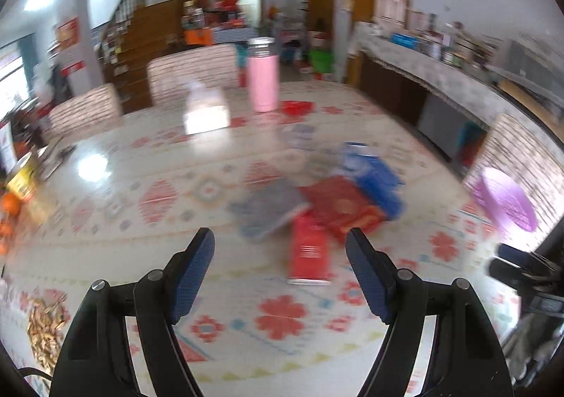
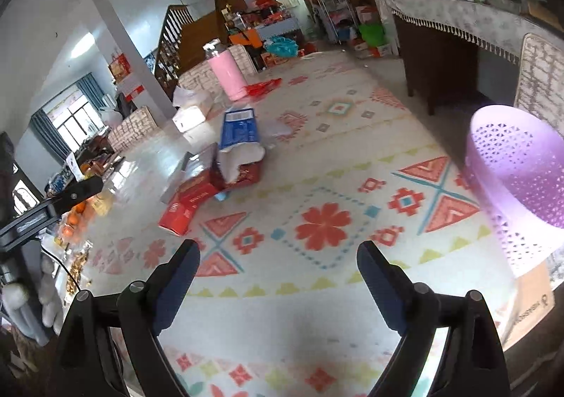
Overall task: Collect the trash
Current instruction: 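Move both open tools back to the remaining boxes on the table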
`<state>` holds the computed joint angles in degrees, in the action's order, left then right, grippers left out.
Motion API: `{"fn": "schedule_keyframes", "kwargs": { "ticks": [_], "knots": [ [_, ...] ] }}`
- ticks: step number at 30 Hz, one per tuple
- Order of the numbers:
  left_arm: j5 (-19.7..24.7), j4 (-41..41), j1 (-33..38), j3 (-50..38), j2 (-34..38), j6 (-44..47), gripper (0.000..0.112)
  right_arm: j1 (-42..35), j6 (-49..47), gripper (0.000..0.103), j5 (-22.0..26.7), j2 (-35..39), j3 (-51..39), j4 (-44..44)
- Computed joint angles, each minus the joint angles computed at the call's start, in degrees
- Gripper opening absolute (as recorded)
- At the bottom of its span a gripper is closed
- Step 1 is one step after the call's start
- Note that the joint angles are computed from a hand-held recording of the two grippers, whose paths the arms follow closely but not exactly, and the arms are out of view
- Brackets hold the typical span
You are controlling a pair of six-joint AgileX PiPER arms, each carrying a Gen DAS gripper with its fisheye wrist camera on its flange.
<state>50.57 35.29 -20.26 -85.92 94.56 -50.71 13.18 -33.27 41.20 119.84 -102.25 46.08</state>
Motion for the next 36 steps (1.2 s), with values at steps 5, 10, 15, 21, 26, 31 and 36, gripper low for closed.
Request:
{"fn": "schedule_keyframes", "kwargs": {
  "ticks": [5, 10, 15, 21, 26, 31, 36],
  "knots": [
    [-5.07, -4.33, 6.19, 3.11, 0.05, 3.65, 0.077, 3.14, -0.39, 0.094, -7.05, -1.08, 2.63, -2.29],
    [-6.62, -12.73, 9.34, -3.41, 7.77, 17.07, 0.077, 3.76, 2.43, 0.095, -2.68, 1.77, -1.51, -5.13],
    [-5.93, -27.43, 14.30, -12.02, 15.35, 32.03, 0.077, 3.64, 3.58, 0.095, -1.63, 2.11, -1.77, -6.80],
    [-0.67, -36.08, 18.25, -26.57, 25.24, 39.72, 0.085, 3.15, 6.05, 0.095, 0.12, 3.42, -3.18, -7.96],
    [5.97, -49.14, 22.67, -34.66, 31.62, 45.99, 0.085, 3.36, 6.40, 0.095, 0.59, 3.42, -3.41, -8.45],
    [1.54, -55.17, 22.71, -25.22, 26.88, 53.30, 0.088, 3.80, 7.20, 0.095, 2.52, 4.92, -5.86, -9.20],
    [-0.25, -52.52, 19.93, -21.44, 24.44, 53.51, 0.088, 5.23, 9.29, 0.095, 4.53, 7.57, -10.19, -10.67]
  ]
}}
